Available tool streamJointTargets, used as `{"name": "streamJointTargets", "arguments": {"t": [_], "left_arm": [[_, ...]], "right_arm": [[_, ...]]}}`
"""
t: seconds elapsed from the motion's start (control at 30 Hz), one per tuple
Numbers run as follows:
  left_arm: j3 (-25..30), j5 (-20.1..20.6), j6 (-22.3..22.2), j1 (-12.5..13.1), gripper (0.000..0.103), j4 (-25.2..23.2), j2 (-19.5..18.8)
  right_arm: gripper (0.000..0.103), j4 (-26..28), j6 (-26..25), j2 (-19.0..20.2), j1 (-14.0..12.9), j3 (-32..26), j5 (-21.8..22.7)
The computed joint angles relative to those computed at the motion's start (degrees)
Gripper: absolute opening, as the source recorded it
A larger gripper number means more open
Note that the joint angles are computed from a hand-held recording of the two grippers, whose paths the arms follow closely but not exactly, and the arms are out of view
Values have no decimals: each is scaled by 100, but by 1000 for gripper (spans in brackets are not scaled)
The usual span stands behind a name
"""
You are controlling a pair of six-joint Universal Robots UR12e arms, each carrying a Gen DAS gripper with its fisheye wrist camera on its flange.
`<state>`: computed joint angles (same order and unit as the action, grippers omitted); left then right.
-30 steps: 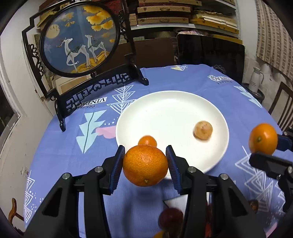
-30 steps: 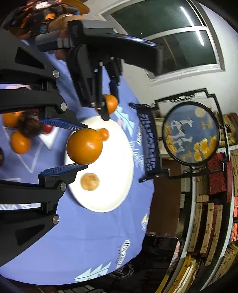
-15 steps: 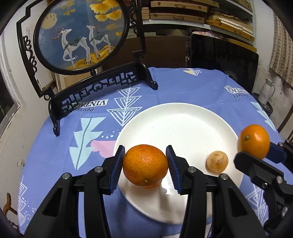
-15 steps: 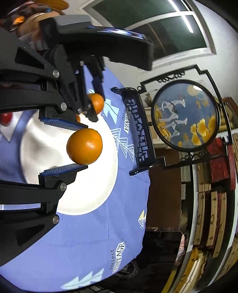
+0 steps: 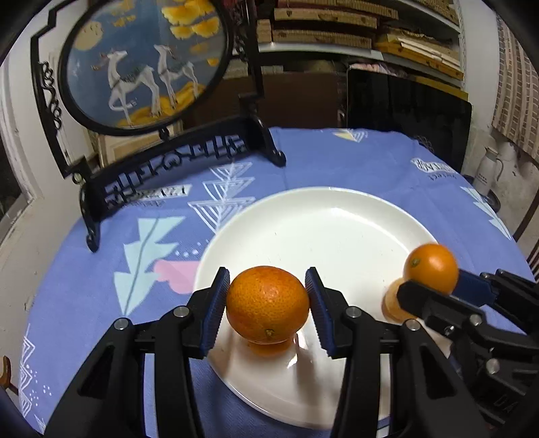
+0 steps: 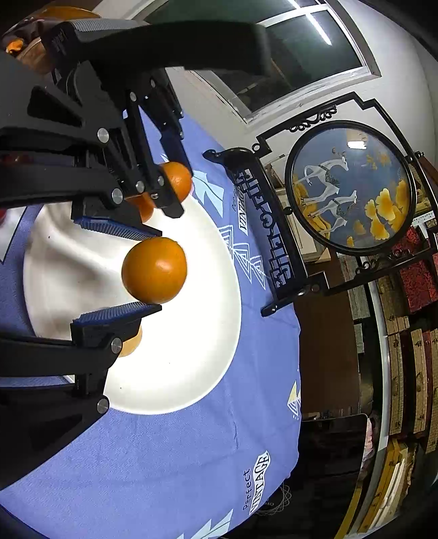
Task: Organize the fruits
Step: 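Carry both oranges onto the plate and release them, then grasp a dark brown fruit with the right tool while the left tool grasps another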
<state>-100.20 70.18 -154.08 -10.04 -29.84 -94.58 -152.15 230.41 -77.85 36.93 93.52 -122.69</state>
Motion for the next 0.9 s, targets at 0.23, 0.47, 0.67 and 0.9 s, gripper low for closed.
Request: {"name": "streamJointTargets", "arguments": {"t": [0.23, 0.47, 0.67, 0.9], "left_arm": [[-124, 20, -104, 54, 77, 645, 3], [22, -702, -174, 341, 77, -83, 185], [-316, -763, 622, 725, 83, -294, 674], [-1008, -1365, 2188, 1470, 86, -1395, 1458]], "right_arm": [[71, -256, 30, -12, 107, 71, -652], [71, -576, 52, -127, 101, 107, -137], [71, 317, -213, -398, 440, 85, 33], [72, 1580, 65, -707, 1147, 298, -384]]}}
